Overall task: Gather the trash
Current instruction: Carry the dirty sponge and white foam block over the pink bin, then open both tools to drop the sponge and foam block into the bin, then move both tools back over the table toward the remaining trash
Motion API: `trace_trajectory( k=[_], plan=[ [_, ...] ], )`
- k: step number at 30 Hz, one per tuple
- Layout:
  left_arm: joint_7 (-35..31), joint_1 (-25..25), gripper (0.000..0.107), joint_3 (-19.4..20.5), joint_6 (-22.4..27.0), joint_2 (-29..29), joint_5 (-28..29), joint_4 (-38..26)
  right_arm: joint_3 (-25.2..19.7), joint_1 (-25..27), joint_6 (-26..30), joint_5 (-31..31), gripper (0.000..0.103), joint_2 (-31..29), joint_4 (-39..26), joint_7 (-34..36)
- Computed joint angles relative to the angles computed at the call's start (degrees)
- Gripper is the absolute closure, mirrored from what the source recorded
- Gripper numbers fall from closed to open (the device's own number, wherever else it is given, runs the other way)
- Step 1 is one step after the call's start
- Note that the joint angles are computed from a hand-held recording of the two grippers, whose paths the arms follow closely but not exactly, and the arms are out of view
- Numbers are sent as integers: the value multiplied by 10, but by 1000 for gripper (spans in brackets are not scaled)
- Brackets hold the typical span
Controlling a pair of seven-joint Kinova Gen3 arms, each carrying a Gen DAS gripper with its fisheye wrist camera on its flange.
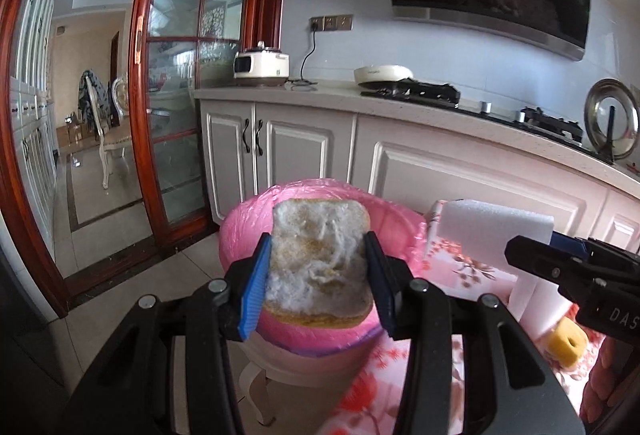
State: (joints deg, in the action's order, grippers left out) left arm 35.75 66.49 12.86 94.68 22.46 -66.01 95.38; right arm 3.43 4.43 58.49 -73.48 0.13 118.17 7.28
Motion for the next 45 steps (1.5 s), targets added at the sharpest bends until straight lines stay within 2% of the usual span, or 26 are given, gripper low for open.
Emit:
trace_trajectory(
  k=[6, 12, 22, 24, 26, 29, 33, 38, 45],
  plan=[
    [0, -62, 63, -7, -68, -34, -5, 50, -42, -48, -86, 7, 52, 36, -37, -37],
    [-15, -113, 63, -11, -112, -45, -17, 73, -72, -74, -136, 15, 52, 68, -67, -79],
    [6, -179, 60, -9, -193, -78, -22, 125, -107, -84, -161, 13, 50, 109, -108, -101],
    [3, -184, 57, -7, -192, -73, -17, 124, -110, -83, -158, 17, 48, 117, -117, -109],
    [18, -186, 50, -8, -198, -74, -15, 133, -114, -79, -155, 16, 39, 122, -122, -111],
    [31, -187, 48, -5, -204, -81, -18, 146, -117, -68, -141, 8, 35, 126, -124, -110],
    [36, -169, 41, 5, -164, -80, -8, 140, -107, -45, -112, -6, 35, 110, -109, -96],
    [75, -113, 13, 24, -78, -61, 9, 117, -65, -6, -53, -17, 35, 65, -60, -48],
    [119, -21, 10, 33, -11, -7, 28, 46, 13, 52, 5, 17, 30, 14, 10, 20]
  ],
)
